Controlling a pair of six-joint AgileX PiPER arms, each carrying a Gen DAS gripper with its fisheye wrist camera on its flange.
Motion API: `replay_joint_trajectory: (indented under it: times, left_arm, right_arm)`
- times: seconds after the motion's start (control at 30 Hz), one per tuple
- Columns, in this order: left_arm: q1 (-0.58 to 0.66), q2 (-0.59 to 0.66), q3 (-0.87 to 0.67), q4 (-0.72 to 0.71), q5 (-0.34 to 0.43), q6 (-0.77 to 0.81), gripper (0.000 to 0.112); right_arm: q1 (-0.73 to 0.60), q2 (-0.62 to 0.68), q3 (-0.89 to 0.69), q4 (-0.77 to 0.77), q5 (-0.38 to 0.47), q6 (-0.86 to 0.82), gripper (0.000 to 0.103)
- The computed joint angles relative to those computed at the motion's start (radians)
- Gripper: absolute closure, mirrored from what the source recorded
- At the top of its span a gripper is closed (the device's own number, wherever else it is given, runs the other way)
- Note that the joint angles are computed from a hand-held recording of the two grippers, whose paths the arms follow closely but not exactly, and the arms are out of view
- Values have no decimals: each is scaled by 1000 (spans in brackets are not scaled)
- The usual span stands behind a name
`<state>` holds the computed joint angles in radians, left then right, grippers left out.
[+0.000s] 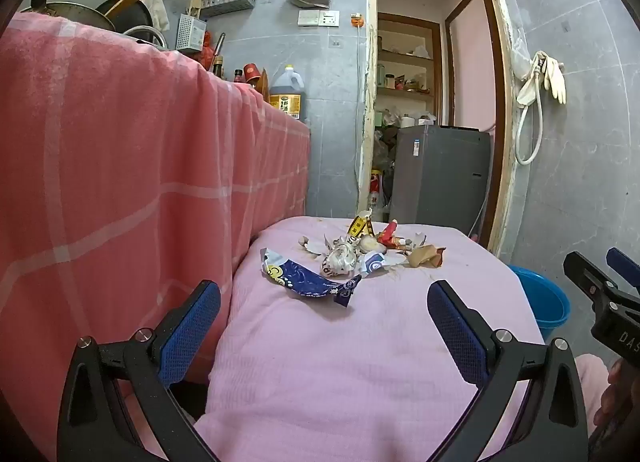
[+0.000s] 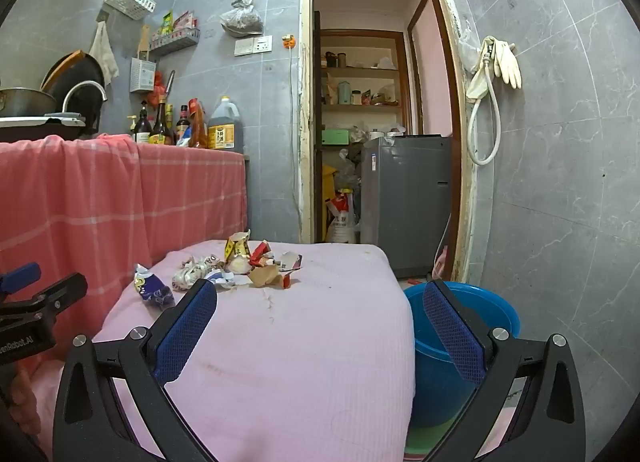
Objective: Collect trash
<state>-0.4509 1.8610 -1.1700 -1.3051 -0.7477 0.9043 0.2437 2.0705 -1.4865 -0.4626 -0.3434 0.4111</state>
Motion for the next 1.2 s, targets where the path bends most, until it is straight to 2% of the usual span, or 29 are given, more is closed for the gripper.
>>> replay_joint_trajectory:
  times: [1.2]
  left_arm:
    - [-6,6,-5,-1,-5,7,11]
  right_arm:
    - [-2,2,4,-1,-3,4,0]
